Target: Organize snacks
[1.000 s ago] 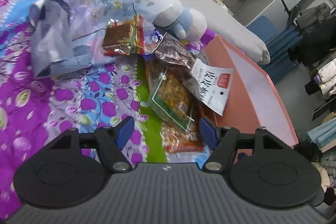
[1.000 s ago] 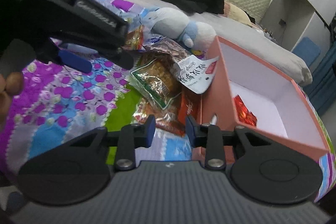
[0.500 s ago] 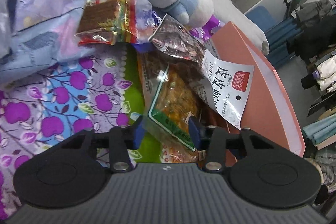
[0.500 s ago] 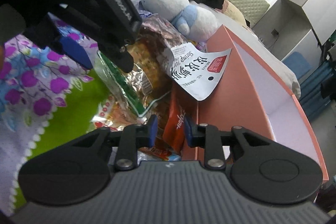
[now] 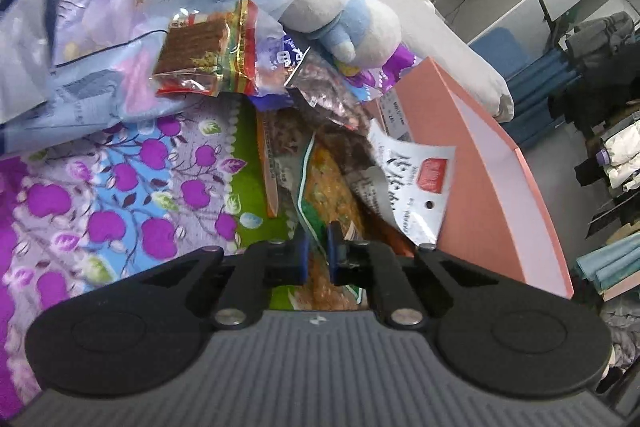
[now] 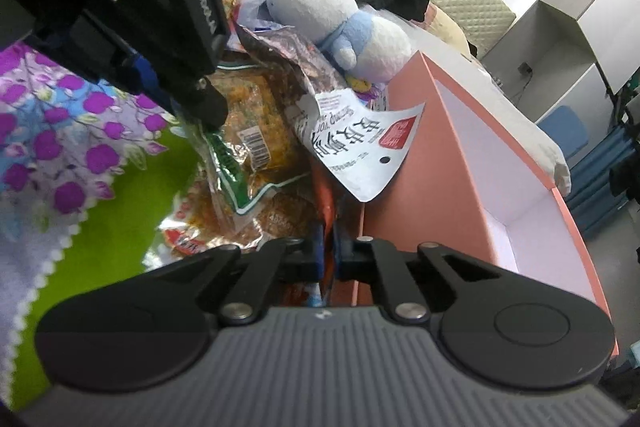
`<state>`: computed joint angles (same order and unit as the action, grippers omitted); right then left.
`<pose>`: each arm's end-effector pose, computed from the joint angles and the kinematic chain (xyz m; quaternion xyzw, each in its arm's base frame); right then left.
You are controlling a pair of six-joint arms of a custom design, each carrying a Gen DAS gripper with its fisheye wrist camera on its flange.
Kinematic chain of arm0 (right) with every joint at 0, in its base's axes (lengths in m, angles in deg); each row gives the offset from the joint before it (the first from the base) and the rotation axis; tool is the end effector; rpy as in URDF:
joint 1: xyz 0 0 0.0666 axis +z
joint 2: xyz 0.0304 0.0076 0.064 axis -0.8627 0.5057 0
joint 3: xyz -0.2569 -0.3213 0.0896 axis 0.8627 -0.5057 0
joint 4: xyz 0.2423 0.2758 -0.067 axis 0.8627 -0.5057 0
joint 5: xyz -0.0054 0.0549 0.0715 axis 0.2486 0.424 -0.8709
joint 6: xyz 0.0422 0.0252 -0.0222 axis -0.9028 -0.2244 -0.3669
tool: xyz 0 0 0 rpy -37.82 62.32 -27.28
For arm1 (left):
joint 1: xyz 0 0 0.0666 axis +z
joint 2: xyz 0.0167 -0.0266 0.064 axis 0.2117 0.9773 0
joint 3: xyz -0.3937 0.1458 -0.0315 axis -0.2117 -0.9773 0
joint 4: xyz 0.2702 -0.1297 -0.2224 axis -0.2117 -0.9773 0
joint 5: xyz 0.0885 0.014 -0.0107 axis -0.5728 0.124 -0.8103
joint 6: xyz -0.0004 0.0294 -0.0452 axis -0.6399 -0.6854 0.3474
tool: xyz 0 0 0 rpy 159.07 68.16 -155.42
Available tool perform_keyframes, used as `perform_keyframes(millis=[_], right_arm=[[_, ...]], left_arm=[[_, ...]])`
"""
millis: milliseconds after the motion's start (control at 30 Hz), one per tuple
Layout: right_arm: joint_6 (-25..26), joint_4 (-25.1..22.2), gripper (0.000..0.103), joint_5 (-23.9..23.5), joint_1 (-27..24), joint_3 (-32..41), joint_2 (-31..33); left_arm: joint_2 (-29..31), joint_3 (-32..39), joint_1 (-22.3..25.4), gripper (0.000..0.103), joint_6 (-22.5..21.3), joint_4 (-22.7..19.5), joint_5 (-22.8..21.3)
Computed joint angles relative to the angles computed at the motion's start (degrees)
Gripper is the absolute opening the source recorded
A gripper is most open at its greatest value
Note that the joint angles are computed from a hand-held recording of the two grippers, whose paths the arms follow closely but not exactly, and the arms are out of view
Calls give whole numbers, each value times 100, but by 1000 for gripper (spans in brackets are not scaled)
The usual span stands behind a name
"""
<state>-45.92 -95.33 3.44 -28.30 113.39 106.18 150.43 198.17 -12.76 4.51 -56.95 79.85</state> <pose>0.5590 0.3102 0.3906 -0.0821 0.8913 -0.2658 0.3580 0.7212 -0.3539 0.3542 0.0740 0.9012 -0.3504 0.2439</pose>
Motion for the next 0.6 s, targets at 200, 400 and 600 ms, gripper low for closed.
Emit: perform_keyframes(millis=[200,400,600], right_arm=[[-218,-320,7,-182,209,-31,-237],[-383,-394,7,-377,451,-222,-438],[-561,-479,7,-557,697,-335,-570]], left_arm=[[-1010,-1613,46,9,-39,581,-206],[-1956,-3138,160,9,105,1109,-426],[-2738,-4382,300,9,278,1452,-579]])
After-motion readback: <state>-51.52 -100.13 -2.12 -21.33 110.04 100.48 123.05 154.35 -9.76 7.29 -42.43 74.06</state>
